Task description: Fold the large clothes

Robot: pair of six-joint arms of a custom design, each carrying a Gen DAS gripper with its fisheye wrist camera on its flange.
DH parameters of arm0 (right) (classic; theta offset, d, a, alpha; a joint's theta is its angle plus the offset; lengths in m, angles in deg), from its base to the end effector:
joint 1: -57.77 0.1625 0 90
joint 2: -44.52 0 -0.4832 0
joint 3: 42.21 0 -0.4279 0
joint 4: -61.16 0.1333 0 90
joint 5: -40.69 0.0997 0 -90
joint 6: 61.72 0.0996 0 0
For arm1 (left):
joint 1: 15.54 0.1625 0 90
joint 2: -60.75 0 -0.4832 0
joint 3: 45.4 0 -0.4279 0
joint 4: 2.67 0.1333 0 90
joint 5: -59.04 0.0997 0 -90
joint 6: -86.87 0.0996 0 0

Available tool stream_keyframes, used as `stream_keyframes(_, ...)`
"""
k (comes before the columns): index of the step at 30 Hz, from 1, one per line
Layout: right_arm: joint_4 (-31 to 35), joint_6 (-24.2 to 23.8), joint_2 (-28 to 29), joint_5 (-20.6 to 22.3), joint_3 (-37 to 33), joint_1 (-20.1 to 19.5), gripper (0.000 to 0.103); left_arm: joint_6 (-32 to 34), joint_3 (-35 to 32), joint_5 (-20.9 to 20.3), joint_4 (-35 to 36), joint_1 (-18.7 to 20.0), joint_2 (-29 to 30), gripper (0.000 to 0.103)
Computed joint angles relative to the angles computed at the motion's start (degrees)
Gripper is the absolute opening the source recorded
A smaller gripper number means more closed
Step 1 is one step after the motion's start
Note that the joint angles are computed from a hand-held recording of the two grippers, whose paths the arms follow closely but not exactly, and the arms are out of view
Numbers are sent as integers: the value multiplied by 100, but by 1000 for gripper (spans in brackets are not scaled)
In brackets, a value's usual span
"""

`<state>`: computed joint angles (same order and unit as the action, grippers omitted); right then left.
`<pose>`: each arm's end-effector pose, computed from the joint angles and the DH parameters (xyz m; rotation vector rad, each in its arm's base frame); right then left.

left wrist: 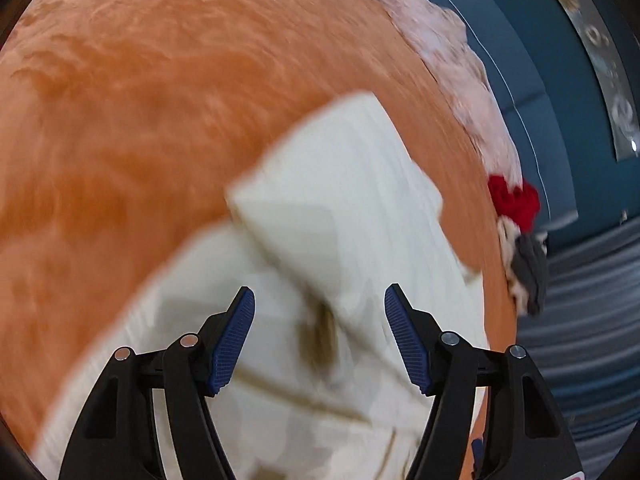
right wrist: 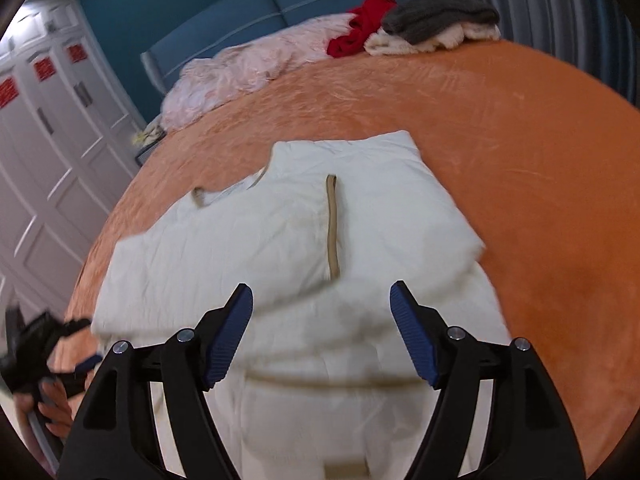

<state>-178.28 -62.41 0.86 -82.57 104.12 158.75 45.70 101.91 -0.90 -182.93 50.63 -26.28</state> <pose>0.1505 -0.3627 0.0942 -0.0650 -2.4420 1.1083 0.0195 -0.4094 0.2486 -0.6200 2.7330 -1.0345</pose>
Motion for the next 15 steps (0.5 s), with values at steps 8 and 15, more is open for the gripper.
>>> stream_keyframes(8, 846, 125, 280, 41, -680, -289, 46, 142, -322, -335, -507, 629, 458, 61)
stream_keyframes(15, -138, -183, -383, 997, -6, -132, 3, 281, -192, 178, -369, 474, 273, 13)
